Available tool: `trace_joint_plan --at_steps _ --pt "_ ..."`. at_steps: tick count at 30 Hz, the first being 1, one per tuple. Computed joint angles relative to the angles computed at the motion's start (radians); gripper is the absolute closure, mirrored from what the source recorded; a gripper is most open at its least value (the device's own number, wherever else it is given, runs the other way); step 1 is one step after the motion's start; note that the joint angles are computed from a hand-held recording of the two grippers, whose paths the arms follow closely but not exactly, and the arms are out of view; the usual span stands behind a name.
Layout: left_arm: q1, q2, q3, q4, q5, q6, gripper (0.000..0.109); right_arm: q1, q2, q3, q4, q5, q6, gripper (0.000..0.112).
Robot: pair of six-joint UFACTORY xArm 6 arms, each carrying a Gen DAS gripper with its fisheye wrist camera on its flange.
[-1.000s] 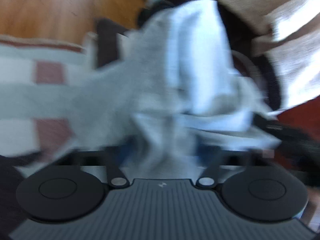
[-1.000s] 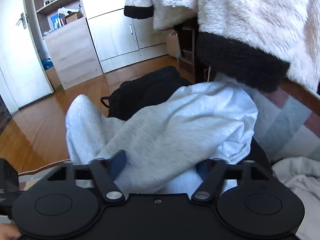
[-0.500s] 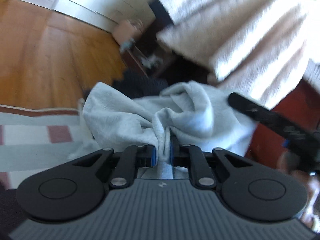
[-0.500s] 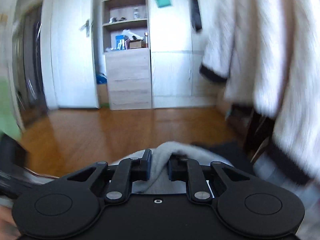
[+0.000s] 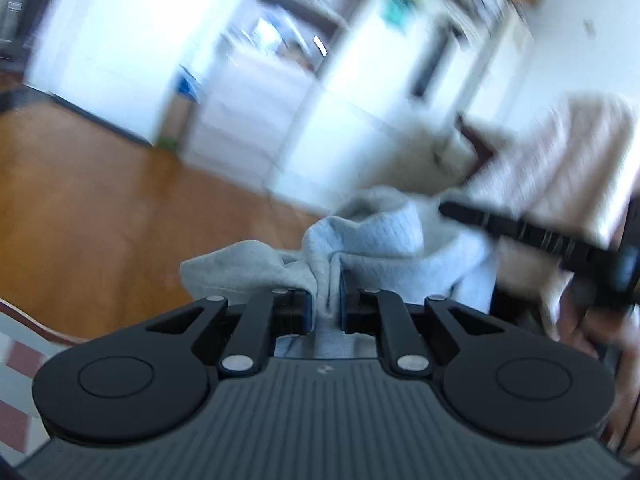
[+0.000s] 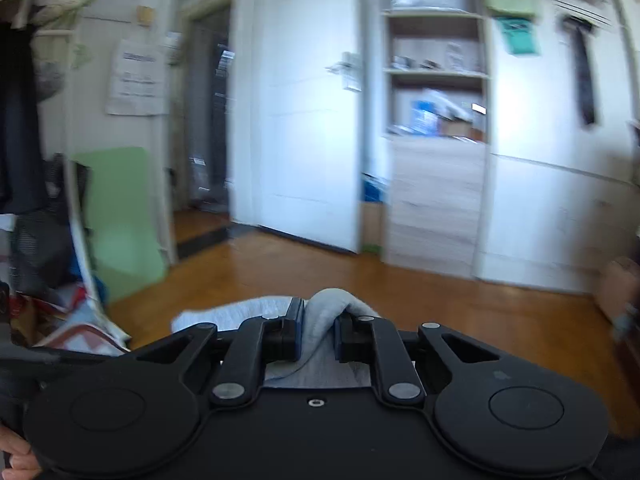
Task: Fold clothes
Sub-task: 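Grasp the grey sweatshirt with both grippers and lift it off the pile, then carry the sweatshirt with both grippers and lay it onto the open rug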
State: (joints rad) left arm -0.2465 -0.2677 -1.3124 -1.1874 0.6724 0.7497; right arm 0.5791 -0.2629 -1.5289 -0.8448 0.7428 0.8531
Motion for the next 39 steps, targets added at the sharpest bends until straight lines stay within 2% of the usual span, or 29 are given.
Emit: trace_joint_plan --at_steps 4,6,7,8,9,11,12,13,14,15,17,18,21,23,26,28,32,34,35,36,37,38,39 --pt "0.116 -0.006 -0.015 -0.167 -0.018 0.073 0.097 0.005 0.168 -0.157 0.035 -0.120 -0.051 0.095" --pt "0.150 0.004 -0.008 -0.175 -0.014 0.086 0.097 -0.004 0.202 -0.162 0.045 -0.158 0.005 0.094" --pt "0.161 0.018 -0.005 -0.152 -0.003 0.071 0.097 -0.009 0.216 -0.153 0.069 -0.154 0.005 0.088" --pt "0.159 0.035 0.002 -0.102 -0.005 0.035 0.096 -0.015 0.232 -0.131 0.135 -0.117 -0.037 0.075" --pt "0.152 0.054 0.013 -0.027 -0.017 -0.022 0.095 -0.022 0.255 -0.118 0.199 -0.077 -0.079 0.056" --pt "0.145 0.111 0.047 0.175 -0.046 -0.191 0.089 -0.031 0.316 -0.114 0.291 0.015 -0.131 0.052" --pt "0.150 0.151 0.054 0.277 -0.036 -0.293 0.089 -0.026 0.335 -0.084 0.279 0.084 -0.102 0.051" --pt "0.163 0.200 0.052 0.351 -0.002 -0.382 0.089 -0.013 0.359 -0.059 0.249 0.162 -0.072 0.050" --pt "0.181 0.252 0.037 0.383 0.046 -0.436 0.089 -0.005 0.369 -0.013 0.238 0.199 -0.054 0.051" --pt "0.199 0.294 0.021 0.383 0.090 -0.462 0.089 -0.001 0.357 0.048 0.251 0.194 -0.030 0.051" --pt "0.221 0.357 -0.008 0.417 0.135 -0.530 0.089 -0.009 0.312 0.172 0.337 0.106 0.002 0.051" --pt "0.225 0.376 -0.021 0.458 0.129 -0.575 0.089 -0.014 0.294 0.218 0.384 0.065 0.006 0.051" --pt "0.227 0.392 -0.015 0.579 0.056 -0.695 0.076 -0.027 0.239 0.330 0.510 -0.064 -0.007 0.050" --pt "0.240 0.392 0.004 0.571 0.024 -0.671 0.070 -0.028 0.245 0.331 0.625 -0.118 -0.068 0.050" --pt "0.261 0.435 -0.028 0.440 0.067 -0.556 0.070 -0.018 0.318 0.236 0.722 -0.162 -0.151 0.045" --pt "0.281 0.455 -0.043 0.335 0.124 -0.484 0.068 -0.008 0.413 0.121 0.835 -0.155 -0.237 0.044" --pt "0.304 0.508 -0.076 0.261 0.182 -0.504 0.068 0.033 0.597 -0.110 1.077 -0.061 -0.456 0.044" --pt "0.314 0.536 -0.094 0.256 0.214 -0.519 0.068 0.069 0.647 -0.161 1.033 -0.011 -0.504 0.042" --pt "0.317 0.546 -0.101 0.257 0.225 -0.523 0.068 0.085 0.661 -0.167 0.949 0.019 -0.506 0.042" --pt "0.317 0.549 -0.102 0.268 0.226 -0.525 0.068 0.105 0.678 -0.179 0.853 0.054 -0.498 0.050" --pt "0.315 0.544 -0.098 0.288 0.217 -0.526 0.068 0.124 0.689 -0.180 0.767 0.076 -0.493 0.064" --pt "0.316 0.537 -0.091 0.298 0.212 -0.526 0.068 0.126 0.666 -0.140 0.721 0.057 -0.488 0.103" --pt "0.319 0.532 -0.083 0.297 0.212 -0.525 0.068 0.127 0.640 -0.095 0.674 0.031 -0.481 0.109"
